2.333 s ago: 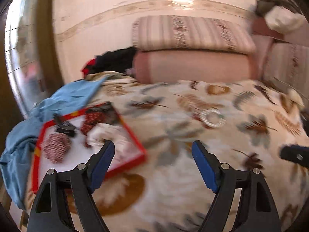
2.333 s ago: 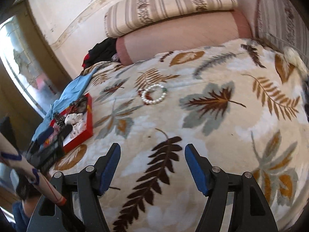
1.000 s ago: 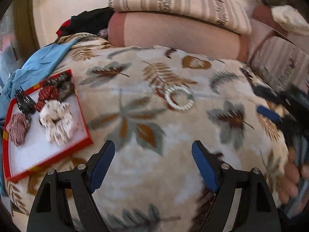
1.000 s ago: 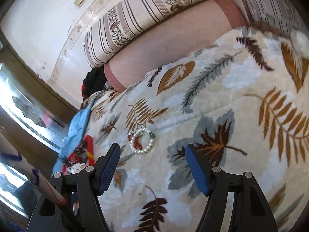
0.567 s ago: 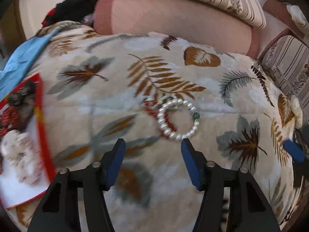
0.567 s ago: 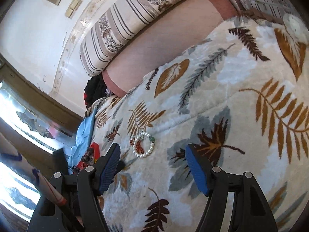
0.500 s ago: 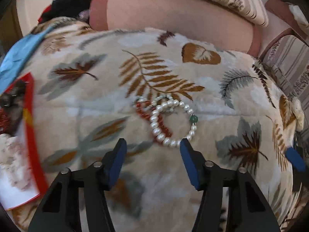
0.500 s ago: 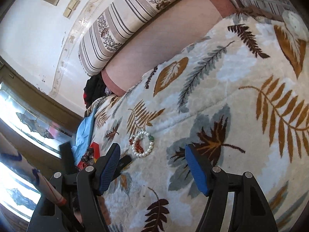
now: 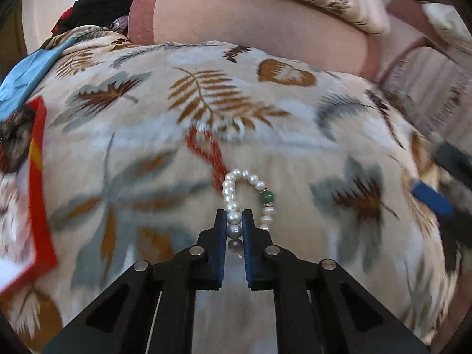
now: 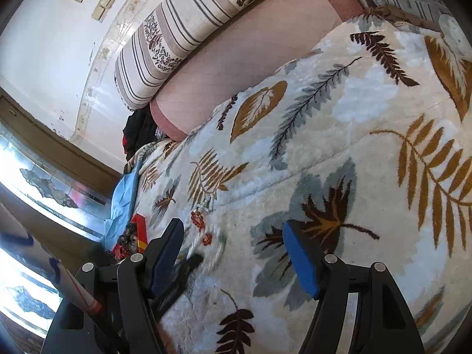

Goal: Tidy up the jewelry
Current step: 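Grasp the pearl bracelet with the left gripper while the right grasps the red bead bracelet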

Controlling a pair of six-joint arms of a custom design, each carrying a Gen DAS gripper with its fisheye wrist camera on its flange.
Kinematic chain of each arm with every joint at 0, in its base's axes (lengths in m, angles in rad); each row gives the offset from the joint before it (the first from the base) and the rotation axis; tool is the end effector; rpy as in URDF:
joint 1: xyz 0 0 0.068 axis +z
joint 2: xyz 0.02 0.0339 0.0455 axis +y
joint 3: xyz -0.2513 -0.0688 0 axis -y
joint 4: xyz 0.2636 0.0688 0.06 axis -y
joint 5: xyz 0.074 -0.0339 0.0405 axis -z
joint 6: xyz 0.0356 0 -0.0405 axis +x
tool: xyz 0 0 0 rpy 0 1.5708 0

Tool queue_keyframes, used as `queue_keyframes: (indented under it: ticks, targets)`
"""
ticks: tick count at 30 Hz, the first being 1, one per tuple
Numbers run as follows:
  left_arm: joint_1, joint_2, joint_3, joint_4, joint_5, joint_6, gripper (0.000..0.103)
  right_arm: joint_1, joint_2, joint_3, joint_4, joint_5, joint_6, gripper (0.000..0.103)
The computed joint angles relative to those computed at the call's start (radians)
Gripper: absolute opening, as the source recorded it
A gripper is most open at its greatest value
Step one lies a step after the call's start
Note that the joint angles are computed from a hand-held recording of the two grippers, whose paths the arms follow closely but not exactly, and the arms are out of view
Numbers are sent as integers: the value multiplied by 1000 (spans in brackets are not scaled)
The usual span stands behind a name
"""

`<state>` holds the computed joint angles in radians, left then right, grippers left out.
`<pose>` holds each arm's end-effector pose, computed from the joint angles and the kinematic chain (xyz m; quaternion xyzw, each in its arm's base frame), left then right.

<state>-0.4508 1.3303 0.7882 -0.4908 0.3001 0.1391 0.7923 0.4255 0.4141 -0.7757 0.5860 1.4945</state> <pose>0.2405 -0.1281 0.1802 0.3151 0.9005 -0.1831 0.2372 0.1043 0.0777 0.2008 0.4079 0.7929 0.2221 0.3945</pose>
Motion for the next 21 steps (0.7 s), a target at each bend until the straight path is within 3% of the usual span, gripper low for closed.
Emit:
queue_keyframes:
  ticks: [4, 7, 11, 13, 16, 21]
  targets:
    - [158, -183, -94, -136, 137, 173, 9, -13, 65, 5, 37, -23, -16, 74]
    - [234, -272, -144, -116, 157, 264, 9, -32, 147, 9, 102, -59, -55, 74]
    - [286, -212, -131, -36, 204, 264, 9, -48, 323, 41, 258, -98, -191, 71]
    - [303, -173, -123, -6, 234, 262, 9, -61, 426, 66, 343, -123, -266, 64]
    - [302, -150, -130, 37, 236, 283, 9, -82, 559, 98, 434, -138, -324, 64]
    - [308, -139, -121, 20, 260, 322, 9, -143, 817, 187, 558, -223, -401, 61]
